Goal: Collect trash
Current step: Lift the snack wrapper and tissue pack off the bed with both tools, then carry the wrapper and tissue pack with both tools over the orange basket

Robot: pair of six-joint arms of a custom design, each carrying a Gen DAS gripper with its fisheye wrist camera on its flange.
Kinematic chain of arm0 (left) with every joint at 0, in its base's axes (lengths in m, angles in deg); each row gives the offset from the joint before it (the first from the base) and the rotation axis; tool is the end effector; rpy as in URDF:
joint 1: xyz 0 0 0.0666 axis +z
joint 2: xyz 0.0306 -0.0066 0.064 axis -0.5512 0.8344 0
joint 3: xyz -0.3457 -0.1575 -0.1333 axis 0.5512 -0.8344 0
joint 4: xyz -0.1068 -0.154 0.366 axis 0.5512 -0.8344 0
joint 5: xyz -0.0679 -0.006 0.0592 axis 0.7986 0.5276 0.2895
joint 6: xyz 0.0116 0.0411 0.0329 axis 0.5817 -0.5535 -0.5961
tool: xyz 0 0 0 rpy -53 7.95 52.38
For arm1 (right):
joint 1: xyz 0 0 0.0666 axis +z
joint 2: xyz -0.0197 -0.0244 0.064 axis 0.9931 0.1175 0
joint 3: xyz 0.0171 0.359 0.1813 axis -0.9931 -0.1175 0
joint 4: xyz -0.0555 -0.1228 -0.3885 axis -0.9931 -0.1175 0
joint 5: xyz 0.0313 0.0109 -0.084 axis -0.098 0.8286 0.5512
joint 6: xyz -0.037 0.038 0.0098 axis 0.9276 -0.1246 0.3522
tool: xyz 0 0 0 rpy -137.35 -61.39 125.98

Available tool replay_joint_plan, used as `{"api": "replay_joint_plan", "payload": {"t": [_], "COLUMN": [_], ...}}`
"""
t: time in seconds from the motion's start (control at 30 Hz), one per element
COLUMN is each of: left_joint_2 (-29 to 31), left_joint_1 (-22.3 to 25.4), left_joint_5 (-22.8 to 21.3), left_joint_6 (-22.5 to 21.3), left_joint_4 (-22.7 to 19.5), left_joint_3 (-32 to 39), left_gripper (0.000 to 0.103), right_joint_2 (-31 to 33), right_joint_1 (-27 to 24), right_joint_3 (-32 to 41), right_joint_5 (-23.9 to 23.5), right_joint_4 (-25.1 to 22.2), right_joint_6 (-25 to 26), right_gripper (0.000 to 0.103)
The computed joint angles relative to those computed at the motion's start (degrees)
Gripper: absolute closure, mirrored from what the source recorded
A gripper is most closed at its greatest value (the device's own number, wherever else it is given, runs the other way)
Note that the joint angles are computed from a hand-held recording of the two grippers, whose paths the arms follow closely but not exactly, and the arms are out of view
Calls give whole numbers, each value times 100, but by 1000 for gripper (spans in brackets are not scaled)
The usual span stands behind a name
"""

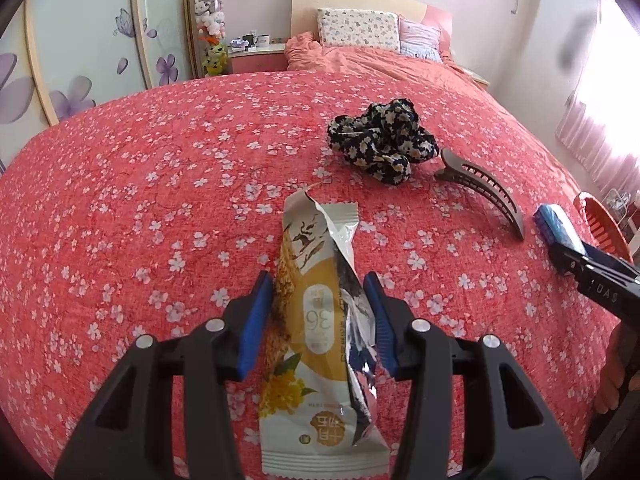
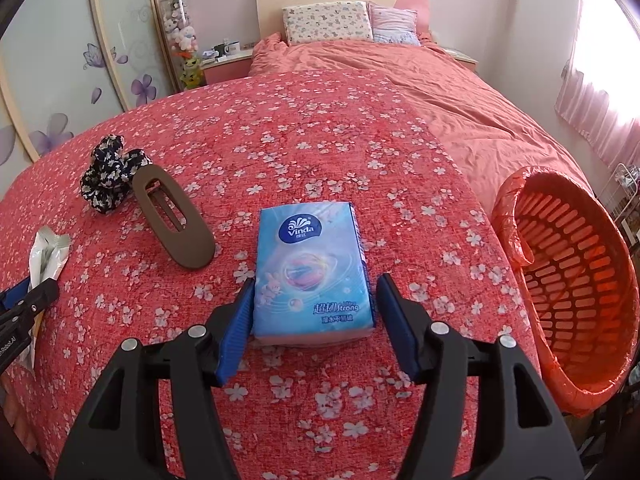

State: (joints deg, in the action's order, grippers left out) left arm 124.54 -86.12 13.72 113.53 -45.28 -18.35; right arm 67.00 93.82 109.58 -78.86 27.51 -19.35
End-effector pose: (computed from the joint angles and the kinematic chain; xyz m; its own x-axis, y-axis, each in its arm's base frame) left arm 0.3200 -0.3843 0.2274 -0.6463 -0.4449 -0.6200 -0.5193 0.8517 -0.0699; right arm 0.4535 0.0928 0.2326 -0.6858 -0.3717 -0.6257 -0.5031 0.8634 0.0385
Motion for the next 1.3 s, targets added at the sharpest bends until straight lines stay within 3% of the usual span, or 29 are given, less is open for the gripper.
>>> {"api": "replay_joint_plan", "payload": {"t": [0.47, 0.7, 0.83, 0.87, 0.93, 0.97, 1.3], "left_joint_2": [-219, -362, -312, -279, -181, -129, -211], "left_joint_1": [14, -9, -91, -114, -175, -201, -321], "left_joint_5": [5, 13, 117, 114, 37, -4, -155], "left_joint_6": [-31, -46, 31, 46, 154, 191, 56], "left_joint_4": [236, 515, 28, -64, -351, -498, -401], "left_joint_3": [-294, -474, -338, -303, -206, -152, 15], "left_gripper": [55, 48, 48, 48, 61, 62, 66], "right_joint_2": [10, 21, -48, -63, -80, -96, -517], "right_joint_1": [-58, -101, -43, -59, -113, -143, -695], "right_joint_3": [23, 44, -30, -43, -55, -72, -263], "right_joint_5": [-95, -139, -43, -68, -169, -228, -874], "right_joint_4": [-29, -62, -36, -24, -38, -46, -115], "right_joint_6": [-12, 78, 172, 159, 136, 140, 121], "right_gripper": [41, 39, 40, 49, 51, 52, 52]}}
